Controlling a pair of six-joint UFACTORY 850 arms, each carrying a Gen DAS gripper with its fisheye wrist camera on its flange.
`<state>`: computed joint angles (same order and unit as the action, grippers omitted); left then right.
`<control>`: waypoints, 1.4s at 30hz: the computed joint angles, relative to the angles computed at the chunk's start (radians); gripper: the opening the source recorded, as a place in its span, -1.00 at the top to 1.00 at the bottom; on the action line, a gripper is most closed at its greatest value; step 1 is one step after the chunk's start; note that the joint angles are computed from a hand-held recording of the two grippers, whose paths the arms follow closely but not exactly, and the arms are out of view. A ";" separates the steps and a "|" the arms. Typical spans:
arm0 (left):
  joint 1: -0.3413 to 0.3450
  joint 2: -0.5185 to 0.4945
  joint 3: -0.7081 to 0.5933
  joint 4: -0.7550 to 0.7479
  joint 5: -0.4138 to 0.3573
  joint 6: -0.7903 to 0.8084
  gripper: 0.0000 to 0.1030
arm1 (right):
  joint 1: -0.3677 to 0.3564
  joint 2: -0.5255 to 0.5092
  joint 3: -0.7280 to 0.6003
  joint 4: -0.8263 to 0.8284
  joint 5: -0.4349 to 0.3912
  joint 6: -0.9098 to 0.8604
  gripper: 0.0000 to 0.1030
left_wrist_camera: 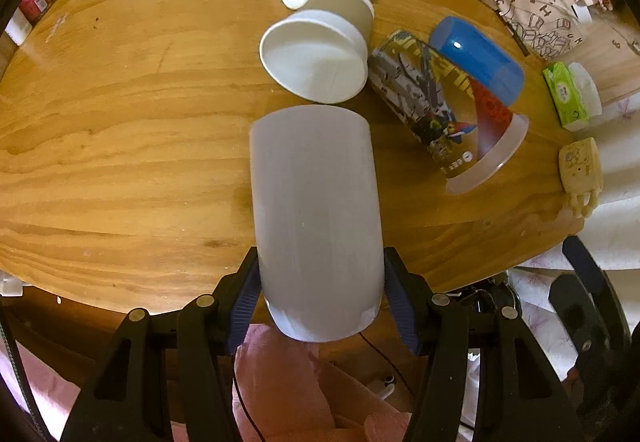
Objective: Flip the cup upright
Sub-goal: 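Lift the white cup with the left gripper and turn it rim-up, then grasp the white cup with the right gripper while the left gripper releases it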
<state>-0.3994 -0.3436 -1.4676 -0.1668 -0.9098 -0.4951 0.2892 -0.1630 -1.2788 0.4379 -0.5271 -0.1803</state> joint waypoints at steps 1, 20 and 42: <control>0.002 -0.005 -0.004 -0.007 -0.006 0.009 -0.21 | 0.000 -0.009 -0.010 -0.002 -0.004 0.004 -0.73; 0.026 -0.026 -0.044 -0.073 -0.053 0.149 -0.26 | 0.005 -0.147 -0.146 0.084 -0.122 -0.014 -0.73; -0.012 0.180 0.170 0.279 0.146 0.016 -0.32 | 0.015 -0.316 -0.336 0.316 -0.368 -0.074 -0.73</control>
<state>-0.4117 -0.1639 -1.2979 0.1121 -0.7641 -0.4789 0.3047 -0.4791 -1.6148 0.7537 -0.8952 -0.2546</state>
